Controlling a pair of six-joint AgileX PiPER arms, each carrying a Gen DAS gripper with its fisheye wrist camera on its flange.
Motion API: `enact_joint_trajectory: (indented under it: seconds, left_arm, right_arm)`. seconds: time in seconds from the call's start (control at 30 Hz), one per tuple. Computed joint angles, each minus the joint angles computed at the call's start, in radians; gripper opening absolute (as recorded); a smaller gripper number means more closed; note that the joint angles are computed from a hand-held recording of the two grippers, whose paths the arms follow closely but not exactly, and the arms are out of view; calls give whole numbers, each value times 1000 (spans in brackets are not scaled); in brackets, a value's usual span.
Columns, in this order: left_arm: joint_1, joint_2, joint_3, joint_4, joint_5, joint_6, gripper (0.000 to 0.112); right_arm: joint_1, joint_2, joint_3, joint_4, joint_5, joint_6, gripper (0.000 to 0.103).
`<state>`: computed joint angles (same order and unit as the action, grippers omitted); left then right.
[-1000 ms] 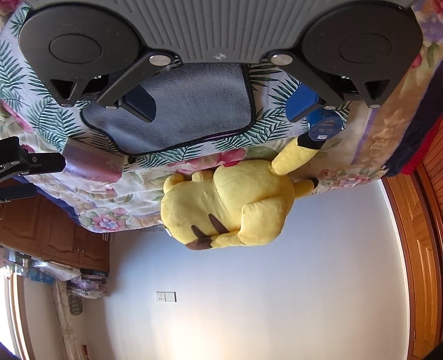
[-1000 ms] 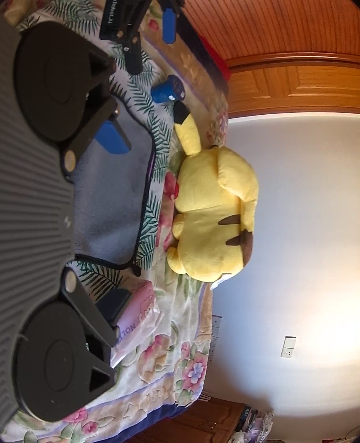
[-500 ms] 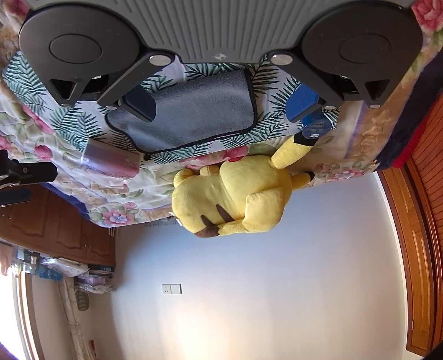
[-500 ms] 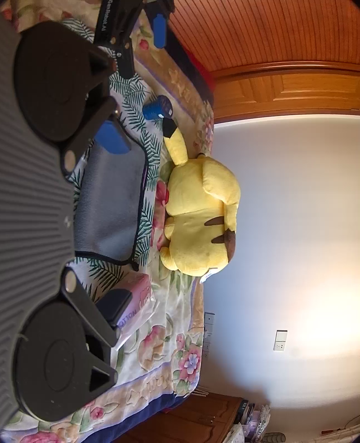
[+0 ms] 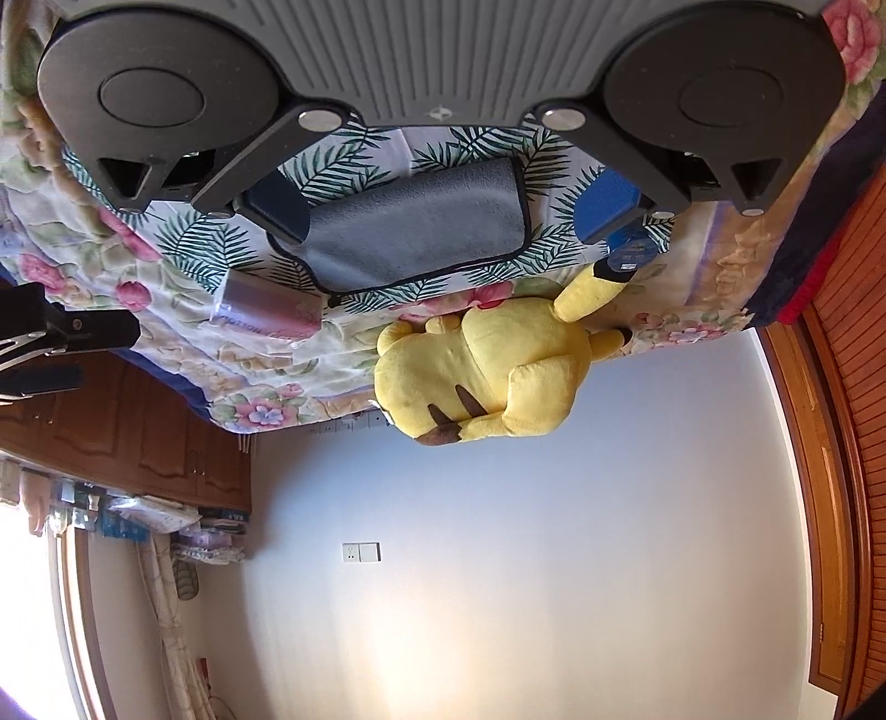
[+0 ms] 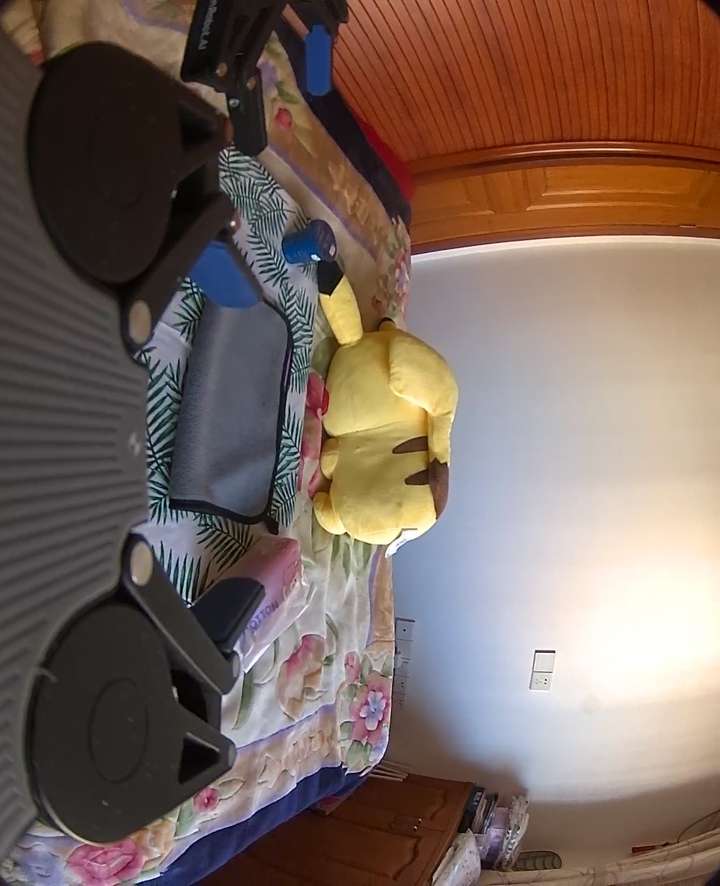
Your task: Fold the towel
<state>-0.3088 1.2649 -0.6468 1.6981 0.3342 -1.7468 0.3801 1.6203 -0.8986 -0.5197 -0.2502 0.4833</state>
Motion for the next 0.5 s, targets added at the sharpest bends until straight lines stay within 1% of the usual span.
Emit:
enact_joint_trajectory:
  seconds: [0.13, 0.2, 0.23, 0.3, 0.4, 0.5]
  left_arm:
    - [-64, -62, 25, -119, 59, 86, 87]
    - [-109, -90, 35, -181, 109, 128, 87]
    - [-140, -104, 41, -207, 141, 139, 87]
    - [-190, -122, 52, -228, 191, 137, 87]
    - [-263, -140, 68, -255, 266, 127, 87]
    - [-314, -153, 83, -272, 314, 110, 87]
  right_arm:
    - [3, -54, 52, 10, -8, -6, 103]
    - [2, -82, 78, 16, -15, -9, 103]
    - [5, -94, 94, 42, -19, -32, 103]
    - [5, -116, 127, 79, -32, -60, 103]
    - [1, -140, 176, 93, -56, -61, 103]
    - [2, -164, 223, 137, -77, -109, 103]
